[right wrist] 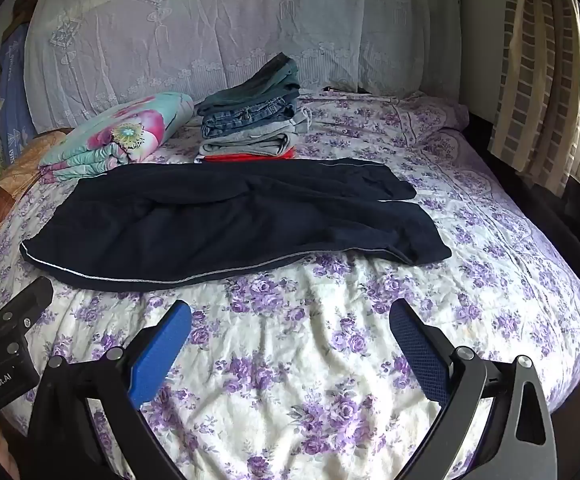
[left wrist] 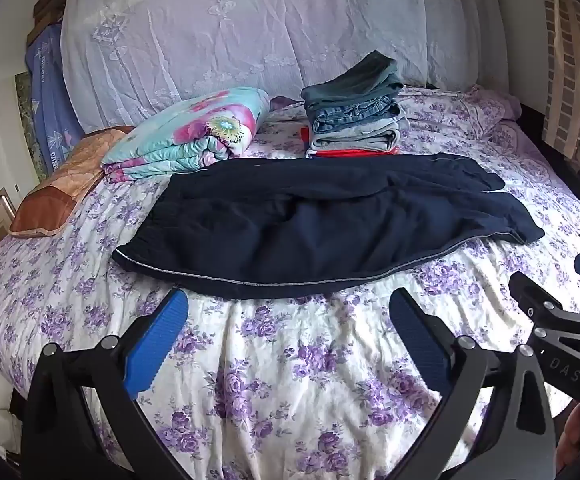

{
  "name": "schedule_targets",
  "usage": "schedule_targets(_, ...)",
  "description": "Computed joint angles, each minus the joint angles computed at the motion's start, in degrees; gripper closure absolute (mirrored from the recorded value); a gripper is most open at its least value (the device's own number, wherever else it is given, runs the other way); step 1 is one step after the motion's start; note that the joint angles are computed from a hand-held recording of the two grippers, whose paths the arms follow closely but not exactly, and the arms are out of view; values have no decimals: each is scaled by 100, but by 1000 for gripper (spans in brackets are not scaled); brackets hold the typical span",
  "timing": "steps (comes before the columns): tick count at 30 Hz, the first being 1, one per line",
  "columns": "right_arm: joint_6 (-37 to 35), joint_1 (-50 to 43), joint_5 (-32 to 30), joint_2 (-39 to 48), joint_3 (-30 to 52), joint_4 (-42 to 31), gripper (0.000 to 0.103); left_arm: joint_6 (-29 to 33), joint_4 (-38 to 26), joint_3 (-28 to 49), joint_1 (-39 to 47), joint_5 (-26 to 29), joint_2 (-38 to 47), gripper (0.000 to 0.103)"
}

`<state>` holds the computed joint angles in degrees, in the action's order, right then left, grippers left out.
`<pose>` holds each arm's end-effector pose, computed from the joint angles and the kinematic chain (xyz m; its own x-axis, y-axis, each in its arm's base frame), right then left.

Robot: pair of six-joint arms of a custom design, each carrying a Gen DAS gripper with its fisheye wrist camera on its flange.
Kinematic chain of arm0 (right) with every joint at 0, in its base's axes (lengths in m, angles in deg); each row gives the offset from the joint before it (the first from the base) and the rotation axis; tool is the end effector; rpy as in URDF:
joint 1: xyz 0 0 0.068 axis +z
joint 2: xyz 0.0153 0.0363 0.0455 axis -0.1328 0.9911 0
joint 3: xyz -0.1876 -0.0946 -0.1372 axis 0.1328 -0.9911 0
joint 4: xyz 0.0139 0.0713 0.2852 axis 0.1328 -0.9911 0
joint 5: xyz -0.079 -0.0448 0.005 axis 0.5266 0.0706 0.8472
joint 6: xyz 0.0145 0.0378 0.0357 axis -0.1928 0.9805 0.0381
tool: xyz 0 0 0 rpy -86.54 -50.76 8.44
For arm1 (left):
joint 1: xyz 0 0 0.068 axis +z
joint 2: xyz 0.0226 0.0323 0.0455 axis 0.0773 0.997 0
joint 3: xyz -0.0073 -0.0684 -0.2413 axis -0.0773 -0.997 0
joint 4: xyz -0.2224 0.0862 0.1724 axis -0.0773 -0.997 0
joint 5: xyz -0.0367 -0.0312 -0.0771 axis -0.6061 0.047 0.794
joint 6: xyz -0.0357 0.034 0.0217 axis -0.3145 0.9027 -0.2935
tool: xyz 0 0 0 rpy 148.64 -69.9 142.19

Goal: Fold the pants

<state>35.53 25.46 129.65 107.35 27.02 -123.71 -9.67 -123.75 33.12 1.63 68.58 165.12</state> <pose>0.2554 0.1371 0.2860 -0.5597 0.2198 -0.7990 0.4193 0.9068 -0.0443 0.3260 -0.0206 0.3338 -0.5676 0.2577 -0.7819 0.2894 0.9516 0.1035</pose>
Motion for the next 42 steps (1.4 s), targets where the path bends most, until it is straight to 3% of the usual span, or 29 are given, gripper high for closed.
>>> schedule_targets(42, 129, 152, 90, 162, 93, -24, 4, -86, -15, 11, 42, 103, 14, 5)
